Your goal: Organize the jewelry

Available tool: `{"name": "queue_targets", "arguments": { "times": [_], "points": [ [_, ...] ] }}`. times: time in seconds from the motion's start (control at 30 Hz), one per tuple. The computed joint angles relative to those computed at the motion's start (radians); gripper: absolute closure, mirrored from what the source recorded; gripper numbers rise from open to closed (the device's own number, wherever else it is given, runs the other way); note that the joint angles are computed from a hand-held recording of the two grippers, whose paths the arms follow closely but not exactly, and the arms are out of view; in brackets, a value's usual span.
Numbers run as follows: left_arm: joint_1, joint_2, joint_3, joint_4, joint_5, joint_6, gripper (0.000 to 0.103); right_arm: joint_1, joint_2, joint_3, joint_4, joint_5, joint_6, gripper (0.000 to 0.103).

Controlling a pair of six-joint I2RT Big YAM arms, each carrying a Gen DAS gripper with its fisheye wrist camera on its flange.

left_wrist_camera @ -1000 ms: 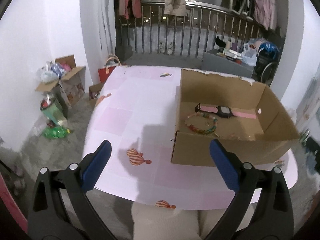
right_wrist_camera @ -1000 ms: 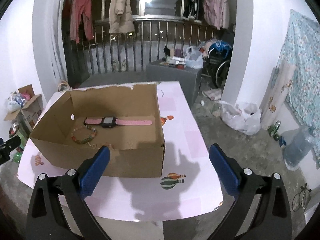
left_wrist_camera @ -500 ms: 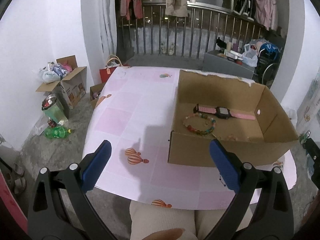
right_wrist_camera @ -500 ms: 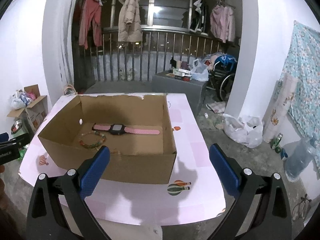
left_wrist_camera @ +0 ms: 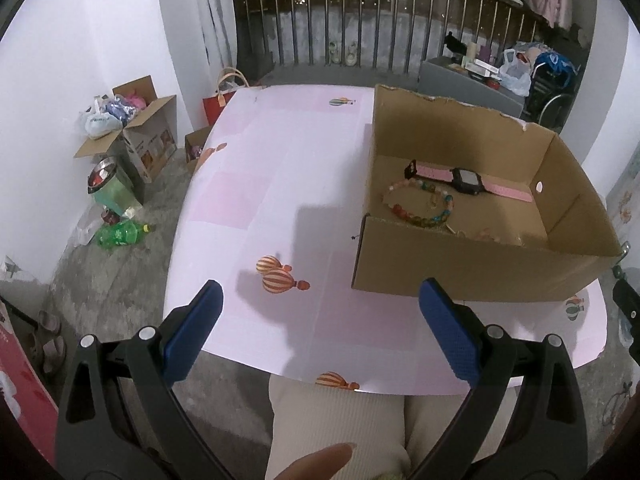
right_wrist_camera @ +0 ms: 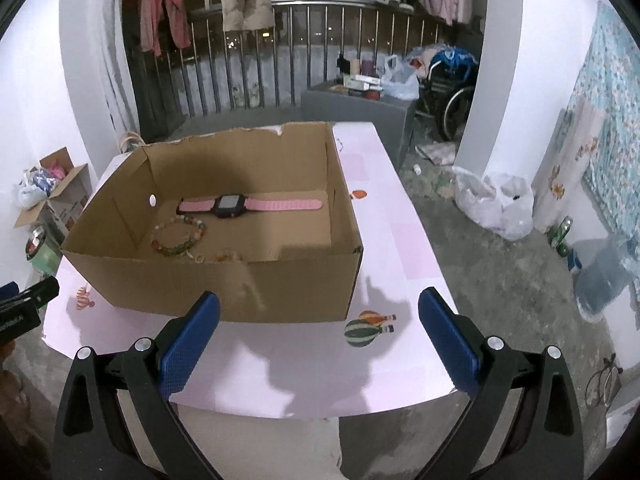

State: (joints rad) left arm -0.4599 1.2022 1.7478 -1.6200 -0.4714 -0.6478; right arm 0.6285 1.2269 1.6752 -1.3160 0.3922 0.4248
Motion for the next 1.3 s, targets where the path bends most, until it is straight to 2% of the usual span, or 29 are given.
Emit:
{"name": "queue_targets", "arguments": {
  "times": [0.17,0.6,1.3],
  "points": [
    [0.0,0.008,0.001,-0.016,0.023,-0.009,0.008,0.001,0.006,-0.001,-0.013,-0.002,-0.002,0.006],
    [-0.013,0.018,0.011,-0.04,0.017,-0.013,0.008,0.001,0.009,0.001,-0.022,0.001,-0.002,0.006],
    [-0.031,0.023,0.019,-0.042,0.015,-0.012,0.008,0.0,-0.002,-0.016,-0.017,0.01,-0.006,0.006]
  ]
}}
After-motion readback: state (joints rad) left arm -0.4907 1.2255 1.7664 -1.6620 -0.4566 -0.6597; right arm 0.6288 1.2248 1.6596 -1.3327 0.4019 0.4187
